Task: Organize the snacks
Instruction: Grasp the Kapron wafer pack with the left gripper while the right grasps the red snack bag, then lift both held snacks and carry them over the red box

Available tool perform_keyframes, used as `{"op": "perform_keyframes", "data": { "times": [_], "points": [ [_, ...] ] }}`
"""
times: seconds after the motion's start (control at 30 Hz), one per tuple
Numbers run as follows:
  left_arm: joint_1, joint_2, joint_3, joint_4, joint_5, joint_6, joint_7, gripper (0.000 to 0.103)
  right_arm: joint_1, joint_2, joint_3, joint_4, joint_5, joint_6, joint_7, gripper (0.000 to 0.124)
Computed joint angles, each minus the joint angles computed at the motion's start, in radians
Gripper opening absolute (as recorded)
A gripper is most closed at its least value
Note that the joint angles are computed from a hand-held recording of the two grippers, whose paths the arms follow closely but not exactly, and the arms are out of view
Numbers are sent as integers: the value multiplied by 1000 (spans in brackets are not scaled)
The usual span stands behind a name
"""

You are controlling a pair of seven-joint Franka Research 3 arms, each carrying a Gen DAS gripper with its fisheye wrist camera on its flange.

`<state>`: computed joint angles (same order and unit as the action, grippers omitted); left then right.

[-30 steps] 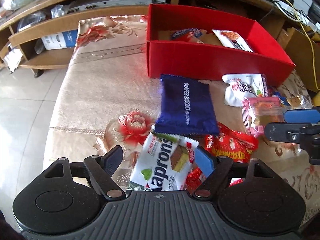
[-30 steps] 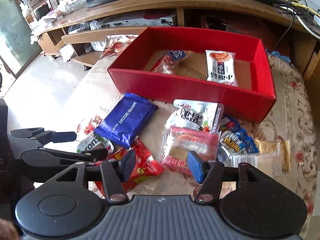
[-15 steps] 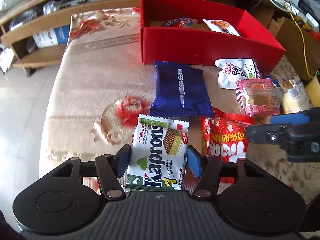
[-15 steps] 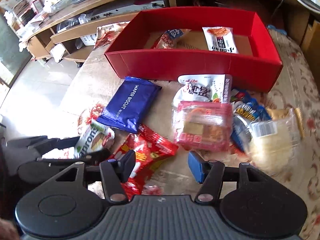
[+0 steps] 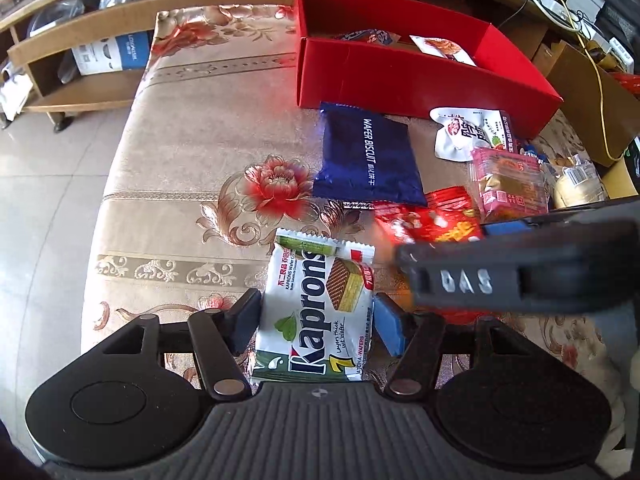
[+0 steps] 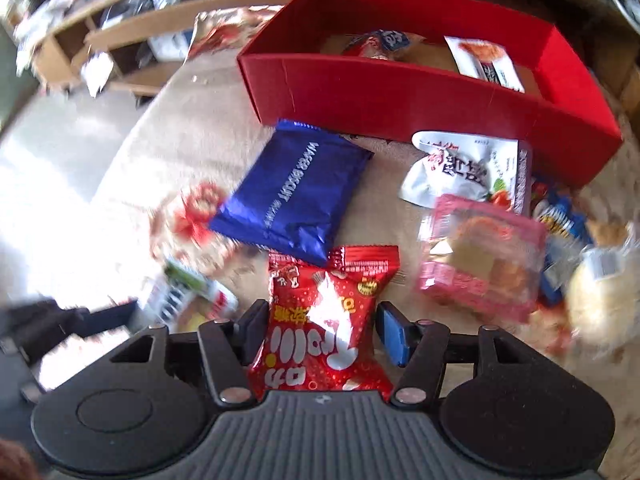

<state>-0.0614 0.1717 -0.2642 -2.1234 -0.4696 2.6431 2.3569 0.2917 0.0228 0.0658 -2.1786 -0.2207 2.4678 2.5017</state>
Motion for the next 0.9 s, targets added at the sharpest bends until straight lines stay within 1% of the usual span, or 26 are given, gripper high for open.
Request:
{"op": "perform_keyframes", "data": {
  "times": [0.03,0.13,0.17,0.27,0.37,0.47,0.53,0.57,0.63,0.7,0.77,0.83,0.9],
  "points": [
    [-1,1,0,1,3,-1,0,69,-2,-17,-1,-19,-1,0,-14,58],
    [-3,1,-3,-1,7,-4,7,79,-14,-72,1,-75,23,8,-36,55],
    [-9,-1,-4,-8,18,9,7,81,-18,-91,6,-89,13,4,-36,53],
    [-27,-1,-2,-25,64,58,-21,83,-35,-149,15,-140,22,19,-45,51],
    [-31,8,-1,-17,92,62,-77,85,-55,-180,24,-183,51,59,-50,51],
    [-46,1,9,-39,163,98,-146,85,-65,-166,32,-178,68,70,-82,52],
    [-59,-6,23,-46,241,96,-220,85,-70,-157,39,-173,52,80,-83,52],
    [-57,-11,23,-45,257,87,-237,85,-69,-152,37,-171,56,87,-99,53],
    [-58,-19,24,-53,288,99,-262,85,-71,-145,35,-174,57,107,-111,54],
    [-64,-16,31,-54,337,103,-308,85,-69,-138,29,-174,74,118,-151,56],
    [-61,-8,28,-46,348,97,-327,88,-70,-128,27,-176,82,136,-164,58],
    [-62,-1,29,-45,374,110,-355,91,-72,-118,25,-176,79,143,-165,59],
    [-59,2,25,-38,384,105,-373,91,-72,-118,16,-186,113,165,-187,60]
  ]
}}
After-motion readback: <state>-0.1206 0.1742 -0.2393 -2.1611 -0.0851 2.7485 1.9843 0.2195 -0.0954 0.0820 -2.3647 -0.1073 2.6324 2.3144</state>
